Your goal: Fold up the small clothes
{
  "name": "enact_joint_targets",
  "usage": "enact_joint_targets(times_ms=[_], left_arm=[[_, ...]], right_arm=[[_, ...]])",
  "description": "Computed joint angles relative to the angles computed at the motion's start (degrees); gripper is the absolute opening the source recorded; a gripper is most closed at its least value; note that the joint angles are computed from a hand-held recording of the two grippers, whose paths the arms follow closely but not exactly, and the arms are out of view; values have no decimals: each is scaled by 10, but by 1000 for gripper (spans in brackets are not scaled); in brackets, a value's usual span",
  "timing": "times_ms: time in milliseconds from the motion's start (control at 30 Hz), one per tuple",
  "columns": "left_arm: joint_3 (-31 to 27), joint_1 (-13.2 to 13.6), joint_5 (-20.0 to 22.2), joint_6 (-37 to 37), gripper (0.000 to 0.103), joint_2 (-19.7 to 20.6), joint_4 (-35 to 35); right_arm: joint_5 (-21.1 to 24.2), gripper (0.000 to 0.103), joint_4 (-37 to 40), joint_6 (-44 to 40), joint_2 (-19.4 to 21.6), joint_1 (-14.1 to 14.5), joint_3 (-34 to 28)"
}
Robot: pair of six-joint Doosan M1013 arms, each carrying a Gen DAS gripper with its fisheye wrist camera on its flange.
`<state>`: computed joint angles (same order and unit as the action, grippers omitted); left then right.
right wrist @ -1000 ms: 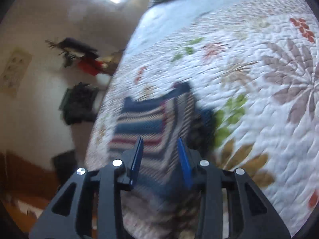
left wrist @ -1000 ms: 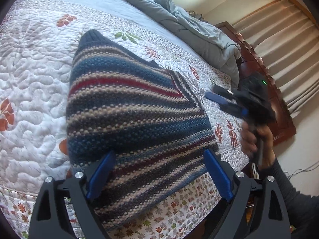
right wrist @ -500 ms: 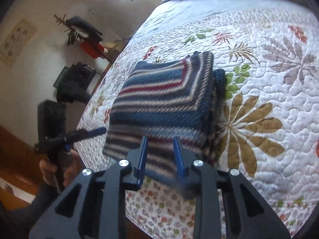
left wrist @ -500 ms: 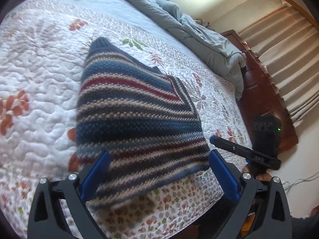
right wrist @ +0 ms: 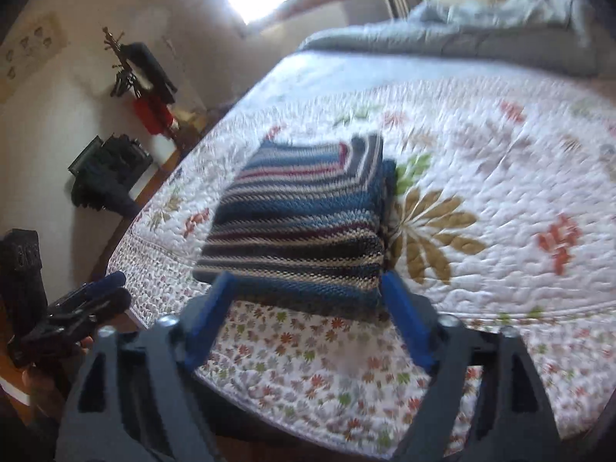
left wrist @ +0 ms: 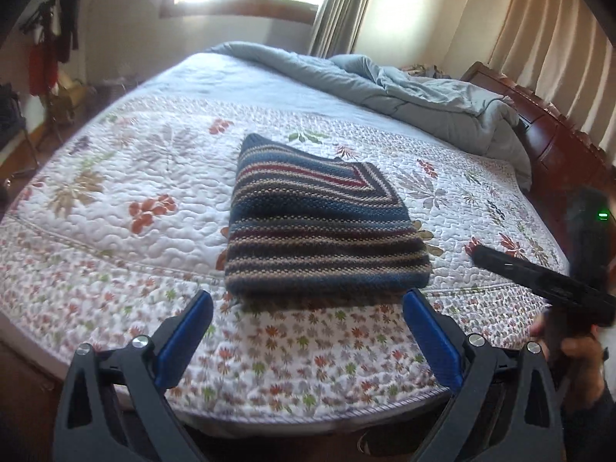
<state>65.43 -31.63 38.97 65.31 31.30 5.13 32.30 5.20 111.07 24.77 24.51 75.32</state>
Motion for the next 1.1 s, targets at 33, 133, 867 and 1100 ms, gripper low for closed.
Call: enact_joint_targets(times_ms=[33,133,867,1100], left_arm=[[6,-7,4,-20,99,-6,30],[14,-31,35,-91,99,-22,134],[91,-68,32,-188,99,-112,208],[87,-71,45,-194,99,-107,220]], right_arm=[[-14,92,-58,44,-14,11,14],[-36,94,-209,163,-52,44,52],[-58,95,-277,254,-104,92,113],[-61,95,-271,246,-99,90,109]])
